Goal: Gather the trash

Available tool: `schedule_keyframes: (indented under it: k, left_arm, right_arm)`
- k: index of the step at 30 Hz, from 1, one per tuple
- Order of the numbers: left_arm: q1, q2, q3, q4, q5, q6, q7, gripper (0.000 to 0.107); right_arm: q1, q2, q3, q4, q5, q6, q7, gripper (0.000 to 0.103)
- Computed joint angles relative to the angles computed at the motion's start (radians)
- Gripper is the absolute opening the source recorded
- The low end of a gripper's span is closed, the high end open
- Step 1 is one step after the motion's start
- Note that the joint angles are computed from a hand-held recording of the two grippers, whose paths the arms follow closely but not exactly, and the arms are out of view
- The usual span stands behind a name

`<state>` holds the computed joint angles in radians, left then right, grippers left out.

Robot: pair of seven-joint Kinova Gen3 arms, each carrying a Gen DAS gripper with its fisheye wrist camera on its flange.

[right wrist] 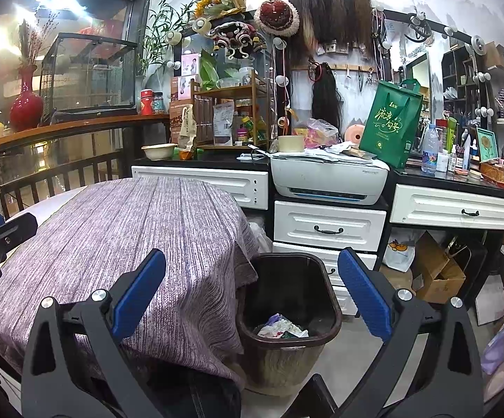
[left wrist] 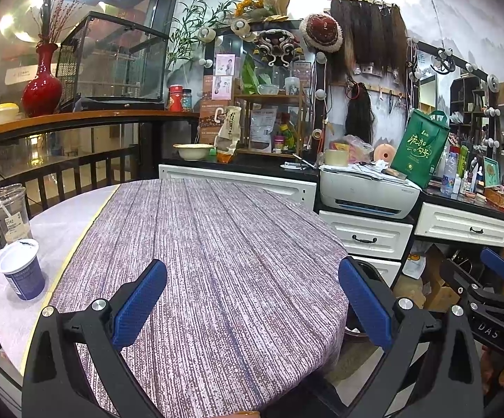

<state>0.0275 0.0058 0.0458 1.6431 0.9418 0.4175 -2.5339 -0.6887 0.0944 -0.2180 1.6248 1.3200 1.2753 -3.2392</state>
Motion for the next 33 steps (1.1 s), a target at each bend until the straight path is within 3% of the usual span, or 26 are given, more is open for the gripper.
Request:
schedule_keyframes:
  k: [15,33]
  left_arm:
    - [-0.002,0.000,-0.001,0.003,0.006,0.007,-0.008,0.097]
    - [-0.011,0.013,0.005,-0.011,-0.053,0.026,0.046,0.097]
  right_arm:
    - [0.006,-0.004,-0.002,0.013,-0.001,-0.010,-0.004,0.097]
    - [0.018,-0.013,-0.003,0.031,-0.015,-0.028,-0.006,0.097]
